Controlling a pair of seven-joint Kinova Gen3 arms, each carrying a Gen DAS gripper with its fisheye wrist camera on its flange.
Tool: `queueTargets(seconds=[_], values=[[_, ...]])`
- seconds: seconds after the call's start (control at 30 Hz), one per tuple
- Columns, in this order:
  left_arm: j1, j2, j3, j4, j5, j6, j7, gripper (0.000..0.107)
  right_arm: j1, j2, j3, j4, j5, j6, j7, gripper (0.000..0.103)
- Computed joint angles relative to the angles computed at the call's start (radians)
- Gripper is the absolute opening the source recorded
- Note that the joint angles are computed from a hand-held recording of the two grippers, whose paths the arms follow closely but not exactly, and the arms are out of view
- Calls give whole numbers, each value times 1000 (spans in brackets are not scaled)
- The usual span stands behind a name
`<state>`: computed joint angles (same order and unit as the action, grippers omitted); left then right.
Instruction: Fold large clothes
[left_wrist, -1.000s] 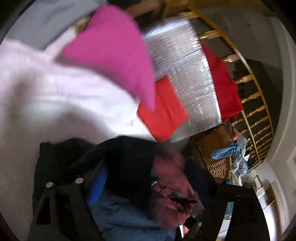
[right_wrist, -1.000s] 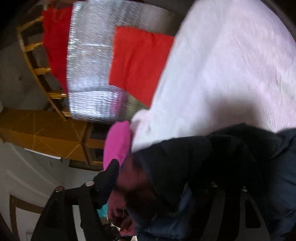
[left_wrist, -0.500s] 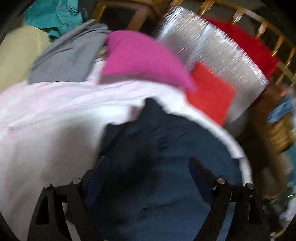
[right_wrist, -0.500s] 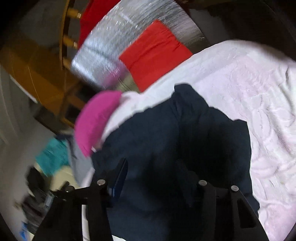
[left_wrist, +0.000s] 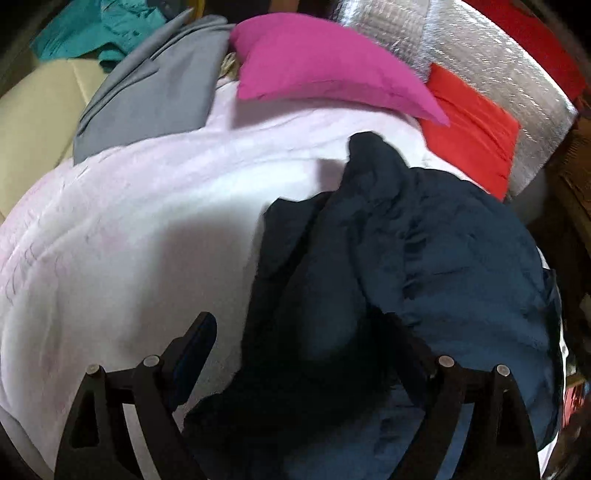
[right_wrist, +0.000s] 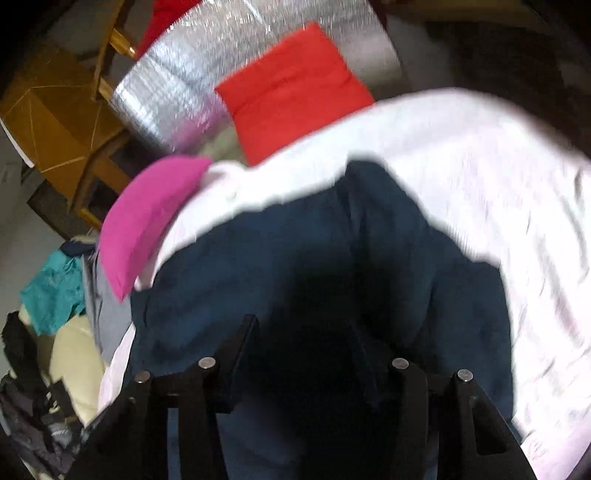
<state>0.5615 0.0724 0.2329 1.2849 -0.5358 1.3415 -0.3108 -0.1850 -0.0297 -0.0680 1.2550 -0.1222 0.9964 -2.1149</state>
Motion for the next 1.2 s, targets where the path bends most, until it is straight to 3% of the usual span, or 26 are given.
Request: queueTargets(seconds=[0.13,0.23,0.3,0.37,0.5,0.63,0.8,1.0,1.2], values=[[46,26,16,-38,-90,62,-14,91,-93,134,56,-185,145,135,-90,53],[88,43,18,-68,-148,98,-27,91,-27,256,14,-299,125,257,-88,52],[117,54,15,-82,-189,120,-35,91,-37,287,26,-361,128,318,-95,52],[137,57,9,-84,-215,127,-41,91,-71,284,34,-383,169,330,-113,54],[158,46,4,-71,-231,121,-25,91,-140,209,21,-309,261,232,-119,54],[163,49,1,-83,-256,131,-16,91,-180,172,-28,-284,250,150,-67,54],[164,51,2,-82,-268,128,-7,91,-255,272,-55,-449,214,243,16,54],[169,60,-4,-89,-275,127,-14,91,-342,464,0,-692,226,427,23,54],[159,62,-13,-95,-251,123,-27,91,-327,573,35,-854,179,504,-12,62]])
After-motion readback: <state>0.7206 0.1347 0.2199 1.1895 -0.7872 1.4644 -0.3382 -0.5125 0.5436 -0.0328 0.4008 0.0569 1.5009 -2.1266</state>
